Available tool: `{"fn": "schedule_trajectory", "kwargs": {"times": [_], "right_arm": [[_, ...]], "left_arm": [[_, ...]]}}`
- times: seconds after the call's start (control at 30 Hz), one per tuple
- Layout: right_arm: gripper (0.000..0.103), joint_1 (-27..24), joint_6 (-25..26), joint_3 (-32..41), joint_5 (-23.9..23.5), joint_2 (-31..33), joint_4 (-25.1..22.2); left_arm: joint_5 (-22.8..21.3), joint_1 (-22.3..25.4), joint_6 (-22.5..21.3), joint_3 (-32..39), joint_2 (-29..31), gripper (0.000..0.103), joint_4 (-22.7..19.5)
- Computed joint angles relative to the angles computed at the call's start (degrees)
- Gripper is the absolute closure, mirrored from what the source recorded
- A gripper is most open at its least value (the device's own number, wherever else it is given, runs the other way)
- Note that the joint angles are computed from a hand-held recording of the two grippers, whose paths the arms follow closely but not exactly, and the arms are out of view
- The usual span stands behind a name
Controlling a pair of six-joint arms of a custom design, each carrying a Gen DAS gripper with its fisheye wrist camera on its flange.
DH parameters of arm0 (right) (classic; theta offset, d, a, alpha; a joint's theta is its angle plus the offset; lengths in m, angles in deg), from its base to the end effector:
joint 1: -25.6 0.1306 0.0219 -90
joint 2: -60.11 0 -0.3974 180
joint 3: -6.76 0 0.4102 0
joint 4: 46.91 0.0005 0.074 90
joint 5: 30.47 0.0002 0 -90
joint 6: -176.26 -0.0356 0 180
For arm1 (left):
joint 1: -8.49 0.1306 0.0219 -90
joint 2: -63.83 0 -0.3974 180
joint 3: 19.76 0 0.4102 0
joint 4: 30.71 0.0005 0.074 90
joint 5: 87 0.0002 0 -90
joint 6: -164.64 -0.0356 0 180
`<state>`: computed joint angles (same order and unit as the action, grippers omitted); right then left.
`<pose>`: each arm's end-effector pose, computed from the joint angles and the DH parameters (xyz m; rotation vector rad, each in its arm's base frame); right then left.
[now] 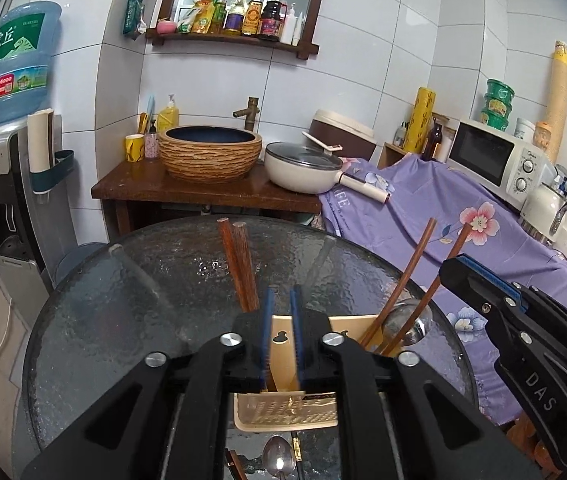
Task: Organize utensils
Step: 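Move both tools back down to the remaining utensils beside the holder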
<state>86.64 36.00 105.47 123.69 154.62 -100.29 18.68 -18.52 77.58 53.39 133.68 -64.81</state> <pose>0.2806 0.4398 0.4889 0.2569 1.8905 -0.0863 0.3406 -0.1850 0.4717 0.6092 2.0556 -0.5981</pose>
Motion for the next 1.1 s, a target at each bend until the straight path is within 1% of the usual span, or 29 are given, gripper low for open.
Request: {"fn": "schedule_trajectory", "kwargs": {"times": [0.03, 0.07, 0.1, 0.17, 0.2, 0.23, 0.3, 0.37, 0.43, 0.53, 0.63, 0.67, 0.7, 0.73, 0.87, 0.97, 1.03, 1.1], "right_arm": [[0.067, 0.42, 0.33, -0.19, 0.63, -0.2, 0.48], [0.048, 1.05, 0.23, -0.52, 1.66, -0.48, 0.91], [0.047, 1.78, -0.03, -0.88, 2.72, -0.72, 1.16], [0.047, 2.97, -2.64, -0.01, 3.33, -0.23, -2.47], [0.047, 3.7, -5.14, 0.52, 3.51, 0.18, -5.06], [0.047, 4.5, -7.33, 0.42, 3.03, 0.3, -6.55], [0.046, 5.44, -9.42, -0.2, 1.7, 0.36, -7.05], [0.044, 6.52, -11.95, -1.1, -0.54, 0.9, -8.08], [0.043, 7.23, -13.99, -1.59, -2.8, 2.15, -9.76], [0.043, 7.75, -16.99, -2.33, -5.45, 4.51, -11.86], [0.043, 7.6, -18.05, -3.91, -9.19, 5.96, -10.63], [0.043, 7.35, -18.3, -4.85, -11.48, 6.39, -9.07], [0.043, 7.24, -18.54, -5.26, -12.5, 6.72, -8.35], [0.043, 7.19, -19.09, -5.66, -13.3, 7.06, -7.97], [0.043, 6.96, -21.63, -6.04, -15.17, 8.86, -9.22], [0.043, 6.46, -22.74, -6.57, -17.55, 9.4, -8.71], [0.043, 6.09, -23.53, -6.89, -18.96, 9.61, -8.44], [0.043, 5.71, -24.55, -7.09, -20.35, 10.04, -8.12]], "left_arm": [[0.5, 0.28, 0.1, -0.4, -0.62, 0.068, 0.24], [1.26, 0.68, 0.31, -1.11, -1.59, 0.061, 0.69], [1.73, 1.0, 0.49, -1.83, -2.49, 0.053, 1.2], [1.98, 1.72, -0.07, -3.64, -4.73, 0.047, 1.92], [1.75, 2.09, -0.67, -4.62, -5.89, 0.042, 2.01], [1.58, 2.56, -1.23, -5.73, -7.06, 0.037, 2.1], [1.59, 3.57, -1.52, -7.62, -8.69, 0.033, 2.18], [1.47, 4.7, -1.94, -9.47, -9.77, 0.032, 1.16], [0.52, 5.37, -2.8, -11.13, -9.91, 0.032, -0.76], [-0.65, 5.97, -3.01, -13.88, -9.62, 0.033, -2.49], [-0.42, 6.17, -3.08, -15.92, -8.58, 0.034, -3.77], [-0.53, 6.15, -3.09, -16.63, -8.08, 0.036, -4.17], [-0.45, 6.22, -3.04, -17.22, -7.86, 0.039, -4.47], [-0.22, 6.41, -2.96, -17.77, -7.5, 0.04, -4.74], [0.44, 7.68, -3.34, -19.04, -7.77, 0.044, -4.62], [1.95, 9.56, -3.21, -19.76, -8.56, 0.047, -4.28], [2.4, 10.49, -3.4, -19.88, -8.7, 0.049, -4.26], [2.39, 10.8, -3.79, -19.95, -8.59, 0.053, -4.3]]}}
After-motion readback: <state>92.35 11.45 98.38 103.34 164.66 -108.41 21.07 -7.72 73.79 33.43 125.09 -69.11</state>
